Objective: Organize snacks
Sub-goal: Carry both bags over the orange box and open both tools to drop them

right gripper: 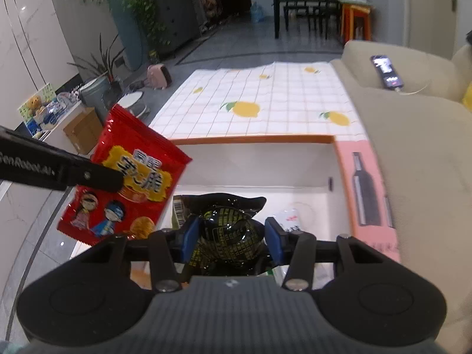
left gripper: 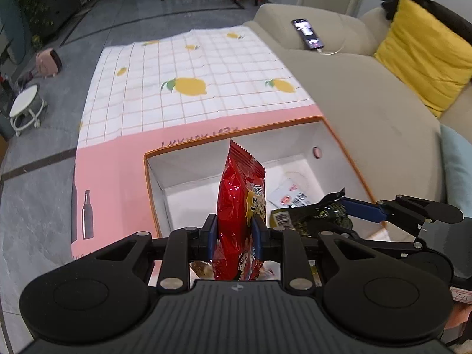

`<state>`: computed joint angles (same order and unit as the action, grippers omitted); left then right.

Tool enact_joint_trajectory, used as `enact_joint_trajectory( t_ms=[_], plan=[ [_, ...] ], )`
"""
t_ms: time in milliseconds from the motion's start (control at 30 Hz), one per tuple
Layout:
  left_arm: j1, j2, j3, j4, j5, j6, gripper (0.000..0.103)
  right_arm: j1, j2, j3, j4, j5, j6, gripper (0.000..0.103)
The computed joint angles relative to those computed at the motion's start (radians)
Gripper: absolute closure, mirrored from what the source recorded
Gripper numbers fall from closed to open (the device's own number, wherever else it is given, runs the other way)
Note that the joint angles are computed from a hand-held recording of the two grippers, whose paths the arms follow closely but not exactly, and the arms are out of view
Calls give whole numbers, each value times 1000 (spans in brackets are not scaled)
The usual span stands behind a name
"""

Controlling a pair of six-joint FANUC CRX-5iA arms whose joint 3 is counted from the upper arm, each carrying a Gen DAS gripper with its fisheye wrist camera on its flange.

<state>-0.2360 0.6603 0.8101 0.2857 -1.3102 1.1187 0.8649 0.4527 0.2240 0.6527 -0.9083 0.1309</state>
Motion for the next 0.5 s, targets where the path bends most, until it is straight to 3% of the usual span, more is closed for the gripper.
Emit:
enact_joint_trajectory(
  t_ms=[167, 300, 500],
  plan=[
    [-14, 116, 154, -81, -56, 50, 77, -56, 111, 171, -157, -21, 185, 56],
    [-27, 188, 248, -131, -89, 61, 77, -93, 219, 349, -291, -121, 361, 56],
    [-65, 260, 348, -223, -115, 24, 77, -122, 325, 515, -380, -228, 467, 56]
  ],
)
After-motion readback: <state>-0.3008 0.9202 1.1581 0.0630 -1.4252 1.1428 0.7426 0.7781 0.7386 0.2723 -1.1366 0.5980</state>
